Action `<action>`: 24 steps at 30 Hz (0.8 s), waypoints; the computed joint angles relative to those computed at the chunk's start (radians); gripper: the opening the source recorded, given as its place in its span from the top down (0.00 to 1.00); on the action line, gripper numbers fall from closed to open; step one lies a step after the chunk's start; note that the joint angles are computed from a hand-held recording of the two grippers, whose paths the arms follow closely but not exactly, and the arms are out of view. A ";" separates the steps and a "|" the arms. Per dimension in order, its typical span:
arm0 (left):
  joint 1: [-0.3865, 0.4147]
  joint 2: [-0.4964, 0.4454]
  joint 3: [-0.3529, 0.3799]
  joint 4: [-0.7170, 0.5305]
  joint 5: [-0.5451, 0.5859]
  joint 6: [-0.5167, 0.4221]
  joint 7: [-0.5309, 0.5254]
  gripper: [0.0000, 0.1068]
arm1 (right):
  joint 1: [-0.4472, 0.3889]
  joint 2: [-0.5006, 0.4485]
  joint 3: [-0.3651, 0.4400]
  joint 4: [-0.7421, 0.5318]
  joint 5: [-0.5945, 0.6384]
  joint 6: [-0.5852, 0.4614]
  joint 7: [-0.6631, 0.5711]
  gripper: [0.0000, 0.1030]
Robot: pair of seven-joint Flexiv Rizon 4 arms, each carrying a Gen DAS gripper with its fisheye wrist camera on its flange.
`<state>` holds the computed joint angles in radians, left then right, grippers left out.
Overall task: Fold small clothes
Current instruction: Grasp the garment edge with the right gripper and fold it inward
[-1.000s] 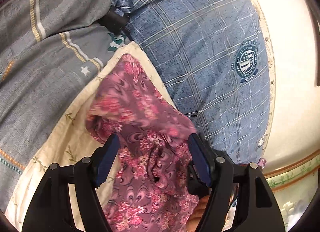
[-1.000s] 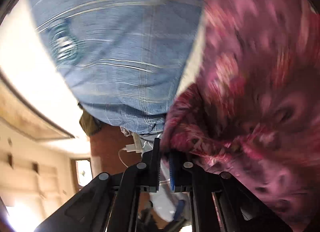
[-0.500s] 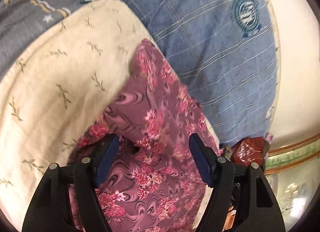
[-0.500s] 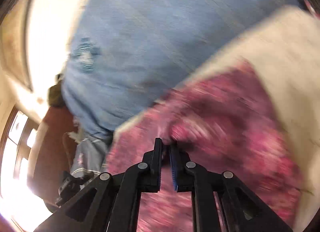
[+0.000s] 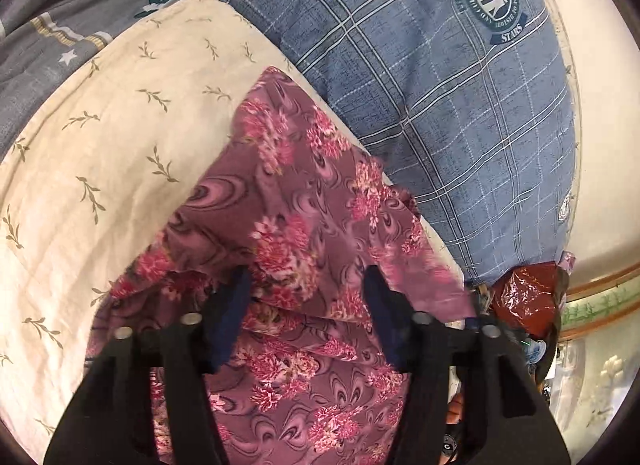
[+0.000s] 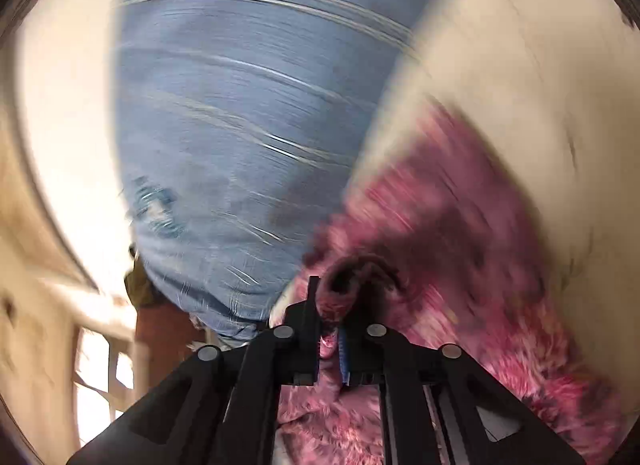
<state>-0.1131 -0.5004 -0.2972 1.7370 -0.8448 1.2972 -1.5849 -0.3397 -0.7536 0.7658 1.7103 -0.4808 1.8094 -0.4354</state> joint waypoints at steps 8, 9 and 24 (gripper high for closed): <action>0.063 0.054 -0.054 0.110 -0.053 0.070 0.005 0.64 | -0.043 0.111 -0.046 0.090 -0.101 -0.268 -0.070 0.93; 0.074 0.072 -0.080 0.134 -0.116 0.114 0.044 0.63 | -0.043 0.109 -0.038 0.094 -0.048 -0.258 -0.100 0.91; -0.150 -0.081 0.319 -0.226 0.589 -0.292 -0.380 0.68 | 0.048 0.174 -0.123 0.054 0.063 -0.312 -0.258 0.87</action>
<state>-0.2626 -0.5816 0.0213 1.5108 -0.2560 1.0055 -1.9650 -0.2917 -0.5795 0.6424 1.7639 -0.4183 1.4977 -0.6933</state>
